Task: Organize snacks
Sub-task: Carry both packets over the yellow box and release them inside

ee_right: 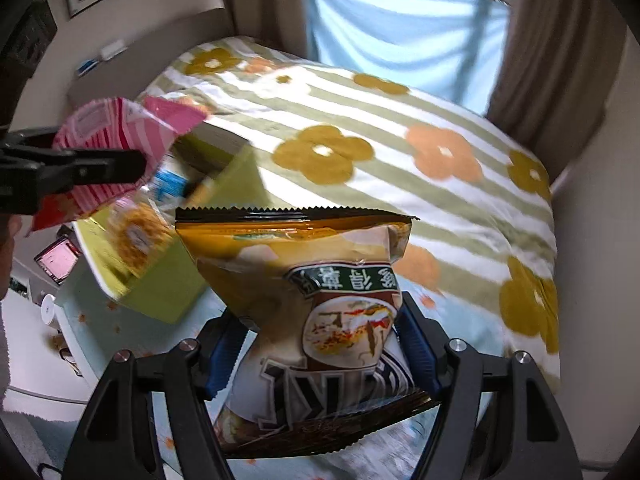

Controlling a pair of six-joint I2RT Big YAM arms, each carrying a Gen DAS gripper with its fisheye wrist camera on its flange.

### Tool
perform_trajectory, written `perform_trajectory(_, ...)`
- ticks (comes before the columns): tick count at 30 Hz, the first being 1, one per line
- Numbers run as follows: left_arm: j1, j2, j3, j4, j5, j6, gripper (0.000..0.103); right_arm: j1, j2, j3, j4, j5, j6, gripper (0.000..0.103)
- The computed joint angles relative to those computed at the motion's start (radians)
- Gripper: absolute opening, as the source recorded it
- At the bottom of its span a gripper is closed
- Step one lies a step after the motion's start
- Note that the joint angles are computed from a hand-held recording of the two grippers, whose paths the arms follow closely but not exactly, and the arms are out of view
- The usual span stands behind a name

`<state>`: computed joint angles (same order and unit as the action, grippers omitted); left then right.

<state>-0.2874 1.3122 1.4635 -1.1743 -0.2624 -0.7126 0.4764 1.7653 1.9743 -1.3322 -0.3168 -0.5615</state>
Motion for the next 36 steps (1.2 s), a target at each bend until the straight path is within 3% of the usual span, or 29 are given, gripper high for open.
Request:
perform_trajectory(3,0.051,-0.079,-0.082,0.005,0.004,-0.001,0.080,0.057,-0.004,0.010,0.006,-0.001,0.030,0.068)
perform_trajectory(8,0.183,-0.190,-0.189,-0.014,0.038,0.067,0.080,0.163,0.001,0.027,0.048,0.059,0.111,0.068)
perform_trajectory(13,0.332,-0.256,-0.272,-0.005,0.093,0.165,0.080,0.257,0.036,0.072,0.074,0.099,0.220,0.068)
perform_trajectory(17,0.438,-0.244,-0.311,0.025,0.128,0.283,0.080,0.312,0.083,0.118,0.084,0.123,0.313,0.068)
perform_trajectory(24,0.490,-0.200,-0.343,0.093,0.111,0.410,0.081,0.361,0.133,0.159,0.083,0.159,0.467,0.068)
perform_trajectory(27,0.501,-0.206,-0.367,0.153,0.130,0.432,0.093,0.374,0.147,0.168,0.088,0.173,0.515,0.068)
perform_trajectory(28,0.503,-0.205,-0.368,0.157,0.126,0.436,0.103,0.375,0.150,0.171,0.087,0.178,0.524,0.068)
perform_trajectory(31,0.506,-0.200,-0.374,0.160,0.102,0.445,0.103,0.377,0.161,0.185,0.081,0.182,0.542,0.068)
perform_trajectory(36,0.524,-0.245,-0.415,0.152,0.143,0.395,0.103,0.373,0.174,0.194,0.074,0.173,0.545,0.068)
